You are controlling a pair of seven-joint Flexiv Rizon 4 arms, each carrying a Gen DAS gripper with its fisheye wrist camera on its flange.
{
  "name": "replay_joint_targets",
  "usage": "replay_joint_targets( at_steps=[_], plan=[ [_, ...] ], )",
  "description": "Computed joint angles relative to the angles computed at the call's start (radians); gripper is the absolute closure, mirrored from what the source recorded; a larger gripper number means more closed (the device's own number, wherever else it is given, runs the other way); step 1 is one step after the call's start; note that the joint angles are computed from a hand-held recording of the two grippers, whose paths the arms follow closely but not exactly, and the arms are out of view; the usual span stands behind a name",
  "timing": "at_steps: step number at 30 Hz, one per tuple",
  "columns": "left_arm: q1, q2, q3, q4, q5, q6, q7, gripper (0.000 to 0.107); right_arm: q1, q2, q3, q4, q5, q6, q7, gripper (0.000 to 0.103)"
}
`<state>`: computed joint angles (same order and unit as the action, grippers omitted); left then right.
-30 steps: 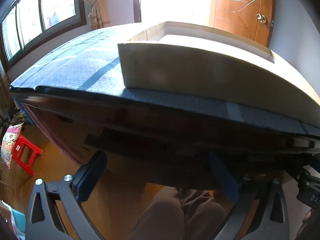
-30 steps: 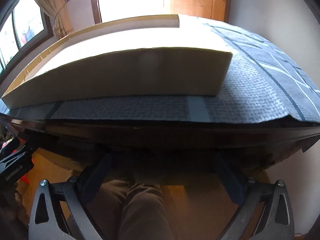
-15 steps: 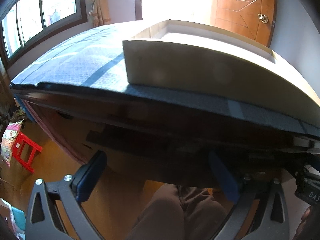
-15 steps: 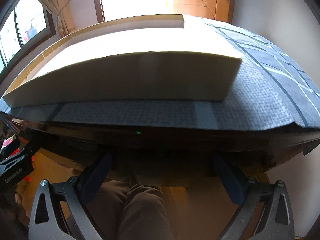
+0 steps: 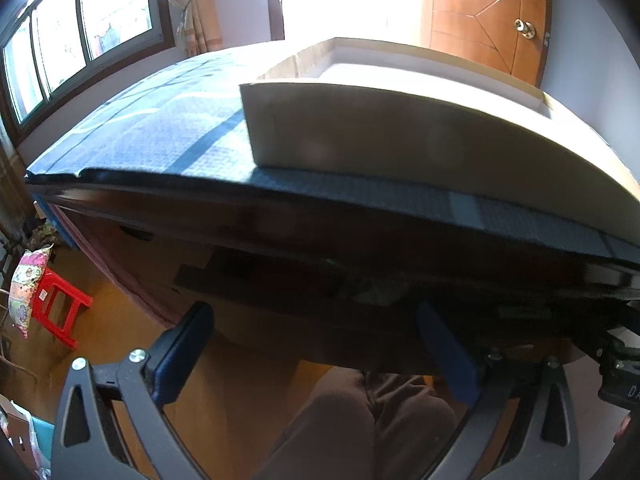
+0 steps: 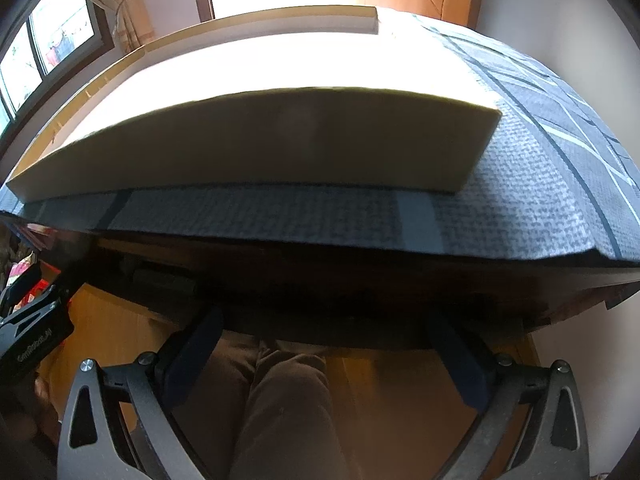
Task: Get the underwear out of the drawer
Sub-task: 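Lower both tools toward the drawer under the table edge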
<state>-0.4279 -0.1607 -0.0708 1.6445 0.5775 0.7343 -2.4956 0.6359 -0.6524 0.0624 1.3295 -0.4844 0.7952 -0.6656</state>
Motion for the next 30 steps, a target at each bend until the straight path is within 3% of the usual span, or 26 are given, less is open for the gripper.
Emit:
replay_joint_targets(
  at_steps=[10,21,27,30],
  plan=[
    [0.010,0.014,-0.003,0.023,-0.014,0.021,0.008,0.004,-0.003,-0.023,0.017,-0.063,0.037,-0.059,-0.045,0.000],
    [0.007,0.018,-0.007,0.024,-0.003,0.012,0.002,0.004,-0.019,-0.055,0.008,-0.115,0.075,-0.034,-0.066,0.000],
    [0.004,0.023,-0.010,0.030,0.013,0.018,0.000,0.004,-0.001,-0.028,-0.022,-0.044,0.027,0.037,-0.012,0.000],
    [0.011,0.020,-0.013,0.027,0.007,0.028,0.048,0.004,0.004,-0.009,-0.031,-0.001,-0.001,0.067,0.019,0.000]
  ],
)
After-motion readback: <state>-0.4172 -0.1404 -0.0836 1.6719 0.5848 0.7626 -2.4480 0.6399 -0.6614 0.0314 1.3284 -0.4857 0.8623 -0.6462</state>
